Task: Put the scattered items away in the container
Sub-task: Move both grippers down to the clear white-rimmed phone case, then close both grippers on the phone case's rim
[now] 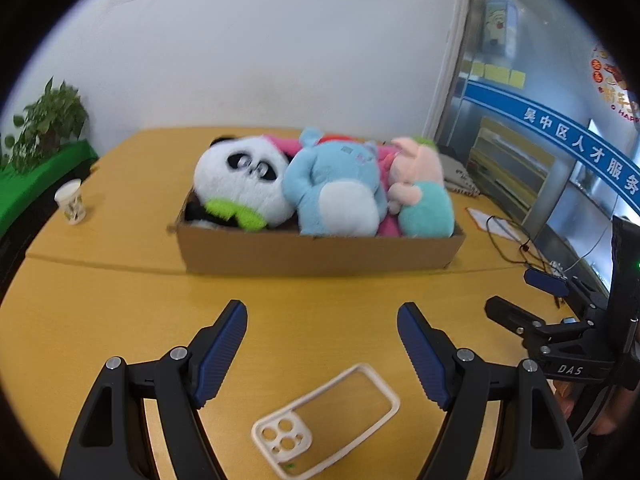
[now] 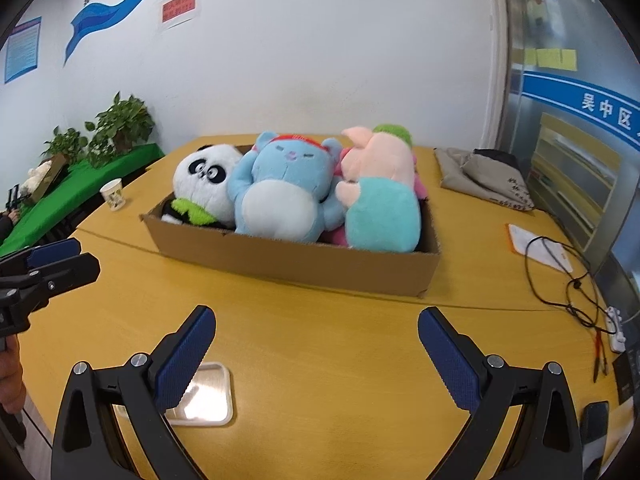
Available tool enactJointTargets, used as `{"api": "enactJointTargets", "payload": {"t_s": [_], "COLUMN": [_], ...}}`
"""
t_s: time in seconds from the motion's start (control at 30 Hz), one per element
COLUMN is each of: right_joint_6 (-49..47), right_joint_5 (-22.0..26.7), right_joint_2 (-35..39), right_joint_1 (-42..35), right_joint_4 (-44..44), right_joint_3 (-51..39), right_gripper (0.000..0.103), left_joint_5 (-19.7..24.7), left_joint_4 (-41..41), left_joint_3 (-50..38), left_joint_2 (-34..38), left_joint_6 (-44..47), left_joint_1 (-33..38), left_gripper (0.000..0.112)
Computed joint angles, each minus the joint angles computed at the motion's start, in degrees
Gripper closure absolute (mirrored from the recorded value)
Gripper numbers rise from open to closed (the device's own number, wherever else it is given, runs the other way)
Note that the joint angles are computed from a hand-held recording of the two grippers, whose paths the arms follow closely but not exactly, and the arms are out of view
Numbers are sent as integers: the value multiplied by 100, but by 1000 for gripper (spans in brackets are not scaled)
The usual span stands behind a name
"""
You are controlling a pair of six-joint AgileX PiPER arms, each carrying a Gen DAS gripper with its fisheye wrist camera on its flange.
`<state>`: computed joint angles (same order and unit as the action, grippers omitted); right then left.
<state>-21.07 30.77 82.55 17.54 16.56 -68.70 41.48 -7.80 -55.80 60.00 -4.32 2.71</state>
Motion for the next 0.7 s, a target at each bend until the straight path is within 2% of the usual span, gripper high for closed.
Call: {"api": "enactJointTargets", "payload": {"t_s": [0.07,0.23,0.4,0.47,0.5,0.53,0.57,0.6,0.7], "right_joint_6": [-685,-550,-845,-710,-566,-449,-375,-319,-263], "right_joint_5": [91,460,371,209,127,97,88,88,-55], "right_joint_2": [85,709,1119,1268,1333,1410,1486,1549,1572], "right_joint_1": [-152,-132,288,569,690,782,853,913,1042], "right_joint_4": [646,708,915,619,432,285,166,51,-185], "right_joint_3": [195,248,193,207,230,219,210,208,310], "right_gripper": [0,1,2,4,7,8,13,20,27], "left_joint_5": [159,407,481,453,435,422,341,313,217], "left_joint_4": [-454,-706,-1089,-1036,-1029,-991,-777,-572,51], "left_joint_3": [290,978,1361,1376,1388,1395,1397,1367,1335], "left_joint_2": [-54,-26,206,344,425,511,517,541,606], "left_joint_6": [454,714,973,880,846,774,544,355,-208], "left_joint_1": [448,1017,1221,1150,1125,1085,946,803,383], "left_gripper": [35,35,36,38,43,53,53,59,69]}}
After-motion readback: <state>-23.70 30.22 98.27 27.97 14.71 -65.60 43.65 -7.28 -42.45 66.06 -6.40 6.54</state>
